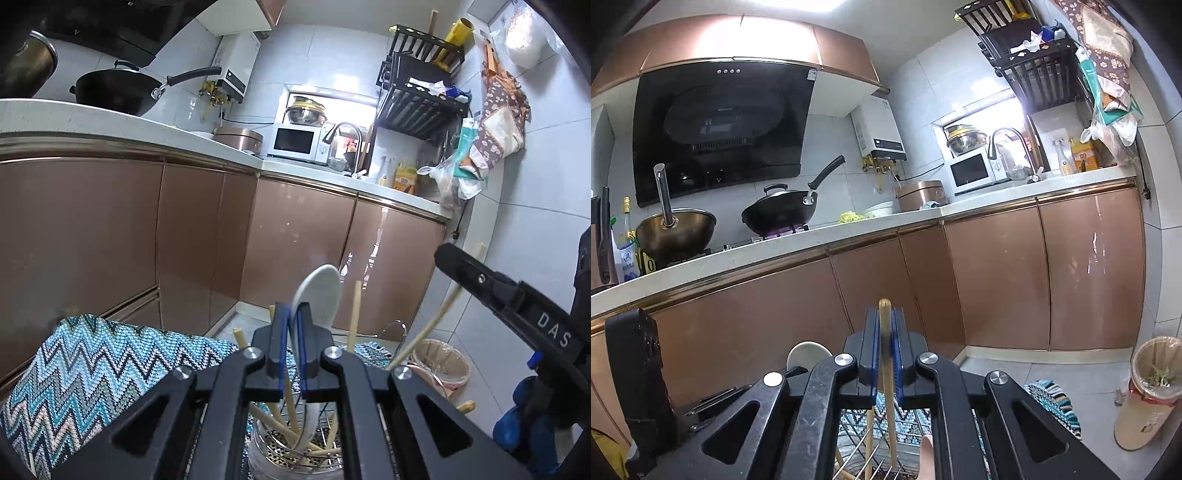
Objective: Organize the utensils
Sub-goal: 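Carry the spoon and chopstick over the wire basket and open both tools, then withdraw both open tools from the basket back over the cloth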
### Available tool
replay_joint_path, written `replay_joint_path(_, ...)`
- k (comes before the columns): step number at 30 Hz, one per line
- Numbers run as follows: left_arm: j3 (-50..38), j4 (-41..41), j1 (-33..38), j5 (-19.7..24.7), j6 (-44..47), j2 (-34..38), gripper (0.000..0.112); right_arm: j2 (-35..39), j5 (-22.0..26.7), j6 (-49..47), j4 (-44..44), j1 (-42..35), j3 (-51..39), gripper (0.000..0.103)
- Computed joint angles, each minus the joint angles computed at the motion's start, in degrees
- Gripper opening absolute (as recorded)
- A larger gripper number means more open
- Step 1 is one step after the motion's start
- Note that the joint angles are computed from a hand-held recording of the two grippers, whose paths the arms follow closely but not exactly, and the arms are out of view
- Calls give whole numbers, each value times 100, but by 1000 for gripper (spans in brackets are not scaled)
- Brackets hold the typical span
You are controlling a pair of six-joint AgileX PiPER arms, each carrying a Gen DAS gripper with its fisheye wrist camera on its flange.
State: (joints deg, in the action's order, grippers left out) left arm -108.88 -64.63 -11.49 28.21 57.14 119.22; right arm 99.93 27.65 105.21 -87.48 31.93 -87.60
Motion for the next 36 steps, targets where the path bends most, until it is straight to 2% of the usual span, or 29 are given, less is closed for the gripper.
replay_joint_path(3, 80, -136, 18, -14, 116, -32, 5, -109, 82, 60, 6, 54, 125, 8)
replay_joint_path(7, 113, -251, 92, 124, 69, -60, 6, -280, 185, 108, 28, 140, 334, 15)
replay_joint_path(15, -313, 144, 239, 570, -808, 116, 6, -618, 254, 611, -221, 205, 776, 25)
replay_joint_path(17, -353, 148, 246, 561, -890, 145, 6, -696, 263, 774, -311, 185, 857, 29)
replay_joint_path(22, -278, -72, 167, 377, -715, 146, 6, -808, 287, 1041, -497, 178, 1029, 33)
replay_joint_path(26, 57, -320, 58, 155, -266, 51, 6, -765, 331, 806, -278, 206, 985, 36)
replay_joint_path(30, 146, -176, 11, 174, -354, 10, 7, -727, 453, 479, 15, 270, 871, 42)
replay_joint_path(33, 96, 274, -16, 191, -798, 6, 12, -736, 568, 360, 162, 324, 840, 47)
replay_joint_path(35, 135, 425, -14, 193, -954, -34, 22, -757, 625, 326, 243, 351, 844, 50)
replay_joint_path(36, 203, 439, -21, 135, -940, -80, 23, -760, 665, 282, 297, 372, 832, 51)
